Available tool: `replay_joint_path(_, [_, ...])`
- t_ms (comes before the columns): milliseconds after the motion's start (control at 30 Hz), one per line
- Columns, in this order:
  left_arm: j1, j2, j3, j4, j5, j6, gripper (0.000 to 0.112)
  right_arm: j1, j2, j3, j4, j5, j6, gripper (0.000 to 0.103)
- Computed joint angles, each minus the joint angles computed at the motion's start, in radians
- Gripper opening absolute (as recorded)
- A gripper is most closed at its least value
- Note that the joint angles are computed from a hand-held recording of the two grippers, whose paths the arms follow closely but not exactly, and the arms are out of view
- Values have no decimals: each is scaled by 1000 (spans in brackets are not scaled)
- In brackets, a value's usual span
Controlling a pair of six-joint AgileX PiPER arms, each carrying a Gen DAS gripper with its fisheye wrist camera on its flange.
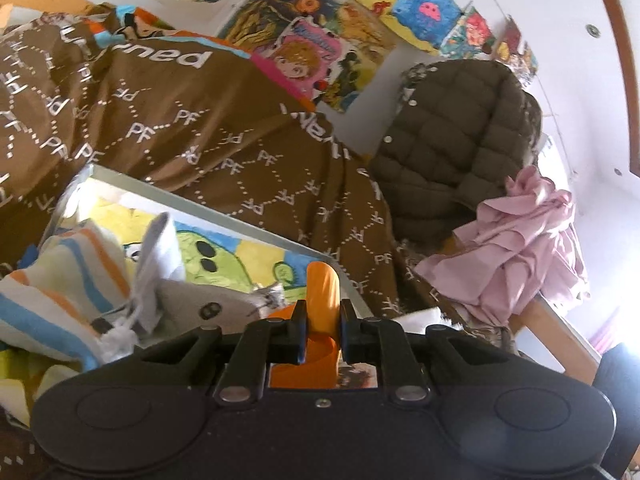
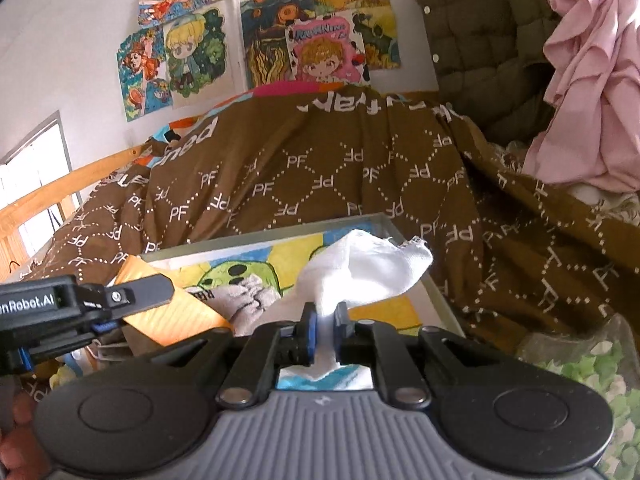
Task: Organize soft objects
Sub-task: 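Carry the orange cup and white cloth toward the tray with both tools, then lower the cup and cloth into the tray and open both tools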
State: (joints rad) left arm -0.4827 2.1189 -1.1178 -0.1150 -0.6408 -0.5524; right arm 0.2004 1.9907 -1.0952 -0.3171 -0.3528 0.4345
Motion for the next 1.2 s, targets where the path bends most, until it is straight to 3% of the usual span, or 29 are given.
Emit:
replay_joint_path(400, [-15, -28, -15, -197, 91, 181, 30, -10, -5, -5, -34, 26, 46, 25])
replay_joint_path(633, [-47, -44, -25, -410, 110, 419, 63, -14, -15, -3, -24, 31, 42, 43])
replay_joint_path(833, [-76, -52, -37, -617, 103, 650, 78, -17, -34, 9, -46, 25, 66, 54])
replay_joint_path(1200, [-91, -70, -57, -935, 89, 940, 81, -18, -71, 39, -55, 7, 78, 69])
